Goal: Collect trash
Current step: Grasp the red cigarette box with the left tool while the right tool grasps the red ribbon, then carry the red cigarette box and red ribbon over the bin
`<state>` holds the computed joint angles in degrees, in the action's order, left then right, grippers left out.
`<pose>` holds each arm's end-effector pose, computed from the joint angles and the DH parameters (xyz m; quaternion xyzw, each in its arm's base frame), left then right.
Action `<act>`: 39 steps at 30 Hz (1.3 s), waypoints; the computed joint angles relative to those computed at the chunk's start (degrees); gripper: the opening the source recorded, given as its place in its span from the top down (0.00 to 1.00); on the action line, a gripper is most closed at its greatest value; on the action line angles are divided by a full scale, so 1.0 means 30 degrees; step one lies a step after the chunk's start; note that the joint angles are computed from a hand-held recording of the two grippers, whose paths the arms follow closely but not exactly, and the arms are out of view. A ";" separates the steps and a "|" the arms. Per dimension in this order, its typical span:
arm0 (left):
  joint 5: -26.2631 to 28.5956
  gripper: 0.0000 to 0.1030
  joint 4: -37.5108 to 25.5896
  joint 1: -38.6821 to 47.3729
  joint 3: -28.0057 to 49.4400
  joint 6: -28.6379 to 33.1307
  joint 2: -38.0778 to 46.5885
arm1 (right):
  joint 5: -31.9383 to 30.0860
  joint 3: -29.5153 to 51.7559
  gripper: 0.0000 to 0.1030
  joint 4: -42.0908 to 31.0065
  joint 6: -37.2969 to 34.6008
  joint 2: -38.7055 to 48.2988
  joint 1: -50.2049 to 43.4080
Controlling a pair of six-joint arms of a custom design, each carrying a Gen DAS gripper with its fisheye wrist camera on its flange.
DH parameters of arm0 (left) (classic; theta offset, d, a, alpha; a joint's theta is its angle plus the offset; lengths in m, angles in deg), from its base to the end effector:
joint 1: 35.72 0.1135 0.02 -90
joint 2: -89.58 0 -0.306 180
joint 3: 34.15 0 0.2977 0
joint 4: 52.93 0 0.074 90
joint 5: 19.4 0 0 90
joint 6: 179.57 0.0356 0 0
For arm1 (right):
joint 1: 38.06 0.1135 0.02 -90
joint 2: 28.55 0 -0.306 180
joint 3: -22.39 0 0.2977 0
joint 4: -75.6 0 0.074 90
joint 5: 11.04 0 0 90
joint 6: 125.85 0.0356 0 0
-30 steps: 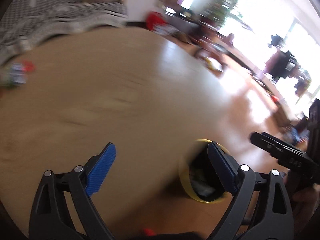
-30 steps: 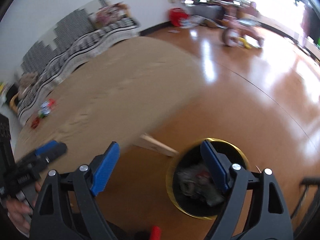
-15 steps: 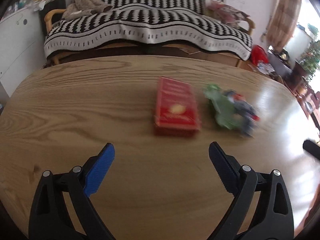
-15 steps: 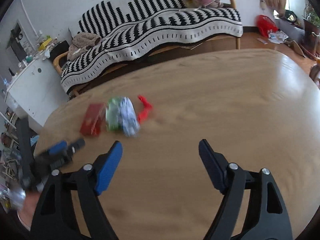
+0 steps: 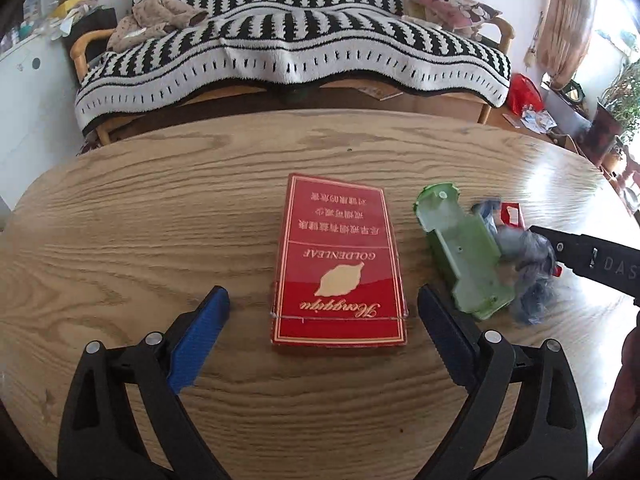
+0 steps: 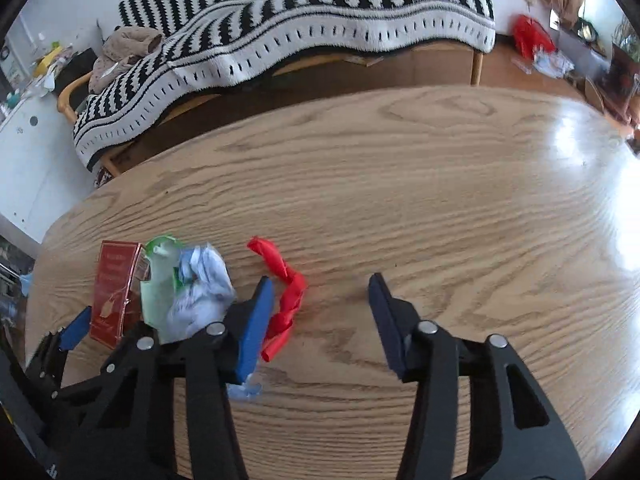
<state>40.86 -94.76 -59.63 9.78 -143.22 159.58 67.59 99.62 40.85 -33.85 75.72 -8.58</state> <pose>0.2103 -0.0739 0.1730 -0.2910 0.9042 0.0803 0.3022 0.3553 0.2089 0.1788 -0.2527 0.9317 0.1583 0.2073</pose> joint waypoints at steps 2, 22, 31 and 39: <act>-0.0276 0.27 0.0015 -0.0217 -0.0058 0.0079 -0.0197 | 0.0404 -0.0118 0.81 0.0047 -0.0408 -0.0123 0.0203; -0.4387 0.47 -0.8846 -1.4429 0.7910 -1.0168 0.2566 | -0.7326 -0.5133 0.89 -0.7386 -1.3472 -1.1261 -1.6992; -0.2153 0.47 -0.4341 -1.7166 1.9940 -0.4944 1.4687 | -0.8889 0.0564 0.89 -1.1386 -2.2459 -0.2881 -3.1331; 0.2768 0.47 -0.6024 -1.7216 3.2209 -0.3104 2.5156 | -0.7445 0.4895 0.89 -1.0792 -2.2490 0.3395 -3.4028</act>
